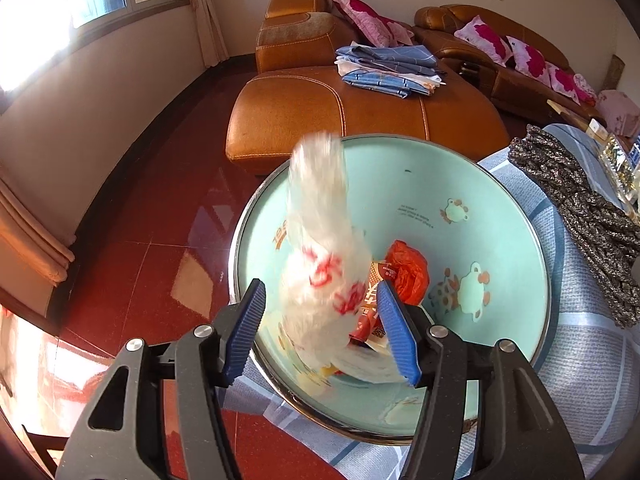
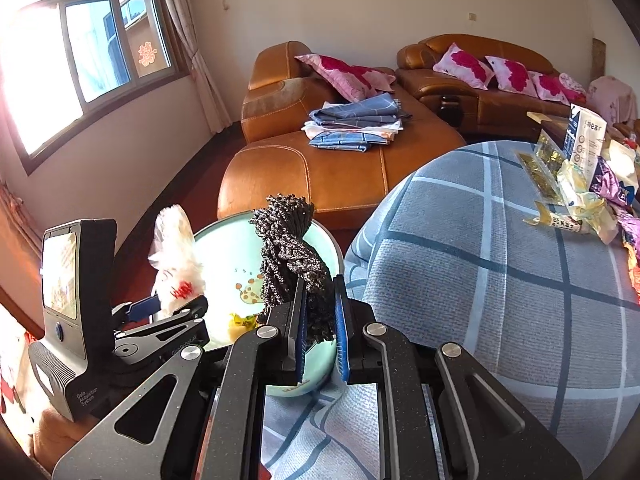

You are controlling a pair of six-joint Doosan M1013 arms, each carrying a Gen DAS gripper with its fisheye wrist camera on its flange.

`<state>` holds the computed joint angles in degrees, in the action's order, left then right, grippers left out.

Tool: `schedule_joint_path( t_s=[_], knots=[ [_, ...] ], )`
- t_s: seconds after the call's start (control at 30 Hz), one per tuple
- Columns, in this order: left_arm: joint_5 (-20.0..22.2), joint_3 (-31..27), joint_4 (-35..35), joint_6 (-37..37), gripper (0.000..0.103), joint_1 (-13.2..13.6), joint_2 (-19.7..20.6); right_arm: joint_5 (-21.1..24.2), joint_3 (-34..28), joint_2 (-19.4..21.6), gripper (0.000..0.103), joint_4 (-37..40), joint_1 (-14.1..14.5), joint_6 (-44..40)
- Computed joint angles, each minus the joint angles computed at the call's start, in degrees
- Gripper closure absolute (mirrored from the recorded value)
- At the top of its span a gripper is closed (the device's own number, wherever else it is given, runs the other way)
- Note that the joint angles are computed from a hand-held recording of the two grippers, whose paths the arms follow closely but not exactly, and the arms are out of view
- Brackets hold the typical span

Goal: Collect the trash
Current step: 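Open both grippers to drop the scrubber and bag into the wastebasket, then move both grippers back over the table toward the remaining wrappers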

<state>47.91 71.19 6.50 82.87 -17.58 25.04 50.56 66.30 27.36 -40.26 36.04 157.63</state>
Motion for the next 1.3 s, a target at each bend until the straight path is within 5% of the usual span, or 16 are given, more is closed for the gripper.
schedule_joint_path(
  t_s=[0.53,0.57,0.63,0.67,0.9,1.03,1.3],
  knots=[
    [-4.3,4.0,7.8,-10.2,0.037,1.0,-3.4,-1.1,-4.0,3.1,0.087,3.2,-1.3,-4.3],
    [-4.3,4.1,8.0,-10.5,0.037,1.1,-3.5,-1.3,-4.2,3.5,0.084,3.6,-1.4,-4.9],
    [-4.2,4.2,8.4,-11.0,0.036,1.2,-3.7,-1.6,-4.4,4.0,0.057,3.6,-1.6,-5.3],
    [-4.2,4.0,8.3,-11.0,0.036,1.2,-3.7,-1.7,-4.1,4.0,0.053,2.7,-1.5,-4.3],
    [-5.1,4.7,9.9,-12.4,0.027,0.8,-4.3,-2.4,-0.2,1.1,0.051,-1.3,-0.8,0.7],
    [-6.1,5.4,10.7,-12.8,0.021,0.3,-4.9,-1.9,3.0,-1.3,0.030,-4.5,-0.1,5.7],
    [-7.1,7.6,10.5,-10.3,0.020,-1.4,-6.6,2.7,7.0,-4.5,0.014,-8.7,0.4,12.6]
  ],
)
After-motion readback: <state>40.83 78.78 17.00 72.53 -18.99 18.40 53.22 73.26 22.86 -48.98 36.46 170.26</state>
